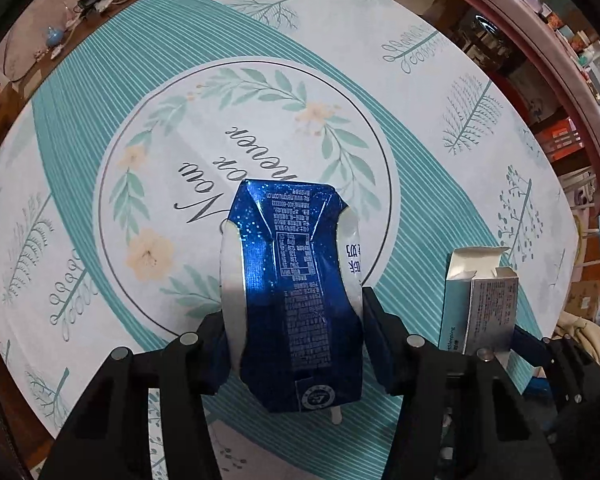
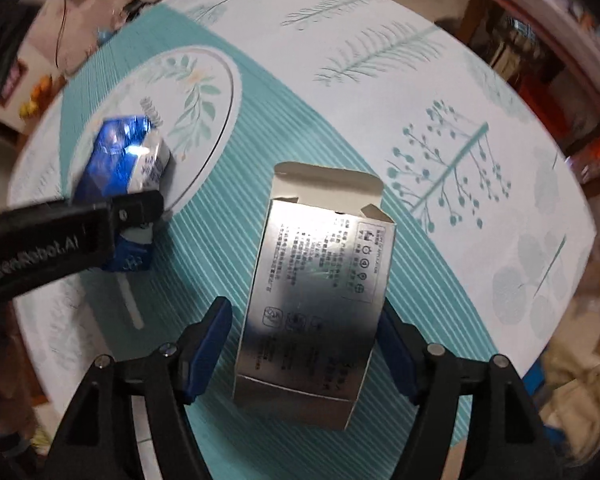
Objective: Collect trash
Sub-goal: 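Carry the silver box and blue wrapper over the bin and open both grippers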
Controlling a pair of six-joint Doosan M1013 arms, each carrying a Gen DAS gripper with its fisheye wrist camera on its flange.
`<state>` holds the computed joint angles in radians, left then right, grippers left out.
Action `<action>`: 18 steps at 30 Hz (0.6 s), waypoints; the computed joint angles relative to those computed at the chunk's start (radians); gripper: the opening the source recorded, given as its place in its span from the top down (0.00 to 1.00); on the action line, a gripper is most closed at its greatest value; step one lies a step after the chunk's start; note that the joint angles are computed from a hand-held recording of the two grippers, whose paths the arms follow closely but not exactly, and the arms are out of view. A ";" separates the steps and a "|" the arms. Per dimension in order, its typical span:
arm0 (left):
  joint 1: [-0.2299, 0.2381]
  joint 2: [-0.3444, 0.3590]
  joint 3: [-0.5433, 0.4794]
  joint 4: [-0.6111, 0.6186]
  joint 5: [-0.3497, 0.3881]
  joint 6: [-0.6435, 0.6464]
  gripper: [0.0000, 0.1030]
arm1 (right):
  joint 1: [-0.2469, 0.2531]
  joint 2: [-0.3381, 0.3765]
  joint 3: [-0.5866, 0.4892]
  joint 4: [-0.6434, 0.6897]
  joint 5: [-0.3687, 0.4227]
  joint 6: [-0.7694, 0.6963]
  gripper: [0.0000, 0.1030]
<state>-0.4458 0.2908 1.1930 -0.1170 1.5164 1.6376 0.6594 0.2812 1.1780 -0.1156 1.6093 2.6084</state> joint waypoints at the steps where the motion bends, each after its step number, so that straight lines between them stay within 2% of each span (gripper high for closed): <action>1: 0.001 -0.005 0.006 0.000 -0.006 0.004 0.48 | 0.006 0.012 -0.013 -0.012 0.022 -0.009 0.29; 4: 0.008 -0.019 0.018 -0.012 -0.016 0.015 0.48 | 0.021 0.024 -0.025 -0.048 0.029 -0.008 0.35; 9: 0.027 -0.041 0.031 -0.038 -0.023 0.015 0.49 | 0.028 0.014 -0.009 -0.060 0.004 -0.020 0.37; 10: 0.031 -0.047 0.034 -0.044 -0.023 0.012 0.51 | 0.028 0.006 0.000 -0.060 -0.008 -0.023 0.37; 13: 0.041 -0.061 0.036 -0.068 -0.006 0.006 0.71 | 0.025 -0.027 0.027 -0.052 -0.050 -0.016 0.37; 18: 0.046 -0.104 0.052 -0.087 -0.013 -0.015 0.72 | 0.004 -0.098 0.077 -0.019 -0.132 -0.013 0.37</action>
